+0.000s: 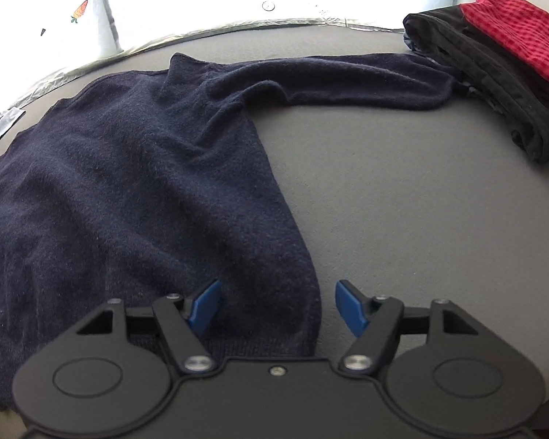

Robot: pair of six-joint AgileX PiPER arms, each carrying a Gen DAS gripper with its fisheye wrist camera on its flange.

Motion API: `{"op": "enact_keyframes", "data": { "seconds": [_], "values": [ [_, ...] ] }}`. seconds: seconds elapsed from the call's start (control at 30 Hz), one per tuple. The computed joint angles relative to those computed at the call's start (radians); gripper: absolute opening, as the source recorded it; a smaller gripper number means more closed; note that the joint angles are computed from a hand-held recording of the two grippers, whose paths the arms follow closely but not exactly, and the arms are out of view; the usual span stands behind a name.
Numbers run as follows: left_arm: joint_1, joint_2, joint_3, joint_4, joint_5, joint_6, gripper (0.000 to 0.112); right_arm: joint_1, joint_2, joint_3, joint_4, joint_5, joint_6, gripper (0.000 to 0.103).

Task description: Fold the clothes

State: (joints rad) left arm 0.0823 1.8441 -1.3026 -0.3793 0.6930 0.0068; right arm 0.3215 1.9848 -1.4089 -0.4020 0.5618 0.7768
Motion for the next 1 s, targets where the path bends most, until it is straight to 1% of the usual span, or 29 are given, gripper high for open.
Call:
{"op": "enact_keyframes", "data": {
  "seconds": [0.03, 0.07, 0.1, 0.13, 0.17, 0.2, 0.23, 0.27, 0.4, 0.47, 0.5, 0.53, 0.57, 0.6, 0.63, 0.67, 0.7, 0.73, 0.77, 0.8, 0.83, 0.87, 0.9, 0.93, 1.0],
  "values": [
    [-0.012, -0.009, 0.017, 0.01, -0.016, -0.022, 0.061, -0.007, -0.009, 0.018, 0.039, -0.021, -0.043, 0.058],
    [-0.023, -0.017, 0.029, 0.025, -0.031, -0.051, 0.06, -0.011, -0.01, 0.023, 0.075, -0.027, -0.085, 0.055],
    [-0.034, -0.024, 0.041, 0.04, -0.046, -0.08, 0.058, -0.015, -0.011, 0.027, 0.112, -0.032, -0.127, 0.05],
    [-0.044, -0.029, 0.049, 0.056, -0.054, -0.111, 0.053, -0.019, -0.011, 0.031, 0.148, -0.037, -0.169, 0.043],
    [-0.051, -0.029, 0.049, 0.071, -0.052, -0.142, 0.032, -0.021, -0.008, 0.031, 0.156, -0.039, -0.186, 0.038],
    [-0.057, -0.028, 0.047, 0.087, -0.049, -0.174, 0.012, -0.024, -0.005, 0.029, 0.162, -0.039, -0.207, 0.03],
    [-0.06, -0.028, 0.044, 0.098, -0.044, -0.199, 0.012, -0.031, -0.011, 0.038, 0.19, -0.052, -0.243, 0.018],
    [-0.059, -0.033, 0.049, 0.093, -0.043, -0.205, 0.009, -0.04, -0.021, 0.047, 0.225, -0.06, -0.271, 0.013],
    [-0.054, -0.067, 0.054, 0.137, -0.003, -0.243, 0.008, -0.075, -0.078, 0.092, 0.395, -0.069, -0.423, 0.011],
    [-0.052, -0.078, 0.059, 0.163, 0.02, -0.265, 0.008, -0.085, -0.101, 0.113, 0.464, -0.053, -0.49, 0.011],
    [-0.044, -0.081, 0.066, 0.154, 0.02, -0.263, 0.009, -0.09, -0.1, 0.116, 0.49, -0.035, -0.515, 0.011],
    [-0.037, -0.084, 0.073, 0.144, 0.019, -0.261, 0.01, -0.095, -0.091, 0.113, 0.519, -0.018, -0.54, 0.012],
    [-0.029, -0.087, 0.08, 0.135, 0.019, -0.258, 0.013, -0.099, -0.087, 0.112, 0.531, -0.014, -0.551, 0.013],
    [-0.024, -0.087, 0.079, 0.131, 0.022, -0.266, 0.014, -0.103, -0.084, 0.111, 0.542, -0.01, -0.561, 0.014],
    [-0.028, -0.082, 0.064, 0.149, 0.031, -0.296, 0.016, -0.108, -0.081, 0.1, 0.538, -0.002, -0.562, 0.02],
    [-0.04, -0.08, 0.049, 0.19, 0.042, -0.336, 0.022, -0.109, -0.083, 0.093, 0.517, -0.001, -0.544, 0.024],
    [-0.054, -0.078, 0.034, 0.233, 0.053, -0.375, 0.031, -0.111, -0.085, 0.086, 0.496, 0.0, -0.525, 0.032],
    [-0.065, -0.074, 0.017, 0.271, 0.066, -0.408, 0.035, -0.117, -0.092, 0.087, 0.474, -0.016, -0.497, 0.04],
    [-0.068, -0.066, -0.01, 0.286, 0.085, -0.431, 0.041, -0.129, -0.109, 0.113, 0.464, -0.064, -0.463, 0.043],
    [-0.064, -0.061, -0.032, 0.285, 0.097, -0.442, 0.045, -0.142, -0.126, 0.138, 0.453, -0.111, -0.426, 0.049],
    [-0.048, -0.061, -0.045, 0.247, 0.093, -0.433, 0.046, -0.161, -0.137, 0.154, 0.482, -0.143, -0.425, 0.056],
    [-0.03, -0.061, -0.061, 0.201, 0.085, -0.421, 0.05, -0.189, -0.138, 0.16, 0.532, -0.17, -0.427, 0.058],
    [-0.019, -0.057, -0.083, 0.172, 0.079, -0.423, 0.058, -0.216, -0.138, 0.162, 0.588, -0.193, -0.434, 0.063],
    [-0.022, -0.046, -0.117, 0.178, 0.076, -0.447, 0.061, -0.246, -0.13, 0.152, 0.668, -0.196, -0.477, 0.072],
    [-0.053, 0.015, -0.232, 0.248, 0.088, -0.502, 0.068, -0.289, -0.099, 0.112, 0.747, -0.203, -0.488, 0.077]
  ]
}}
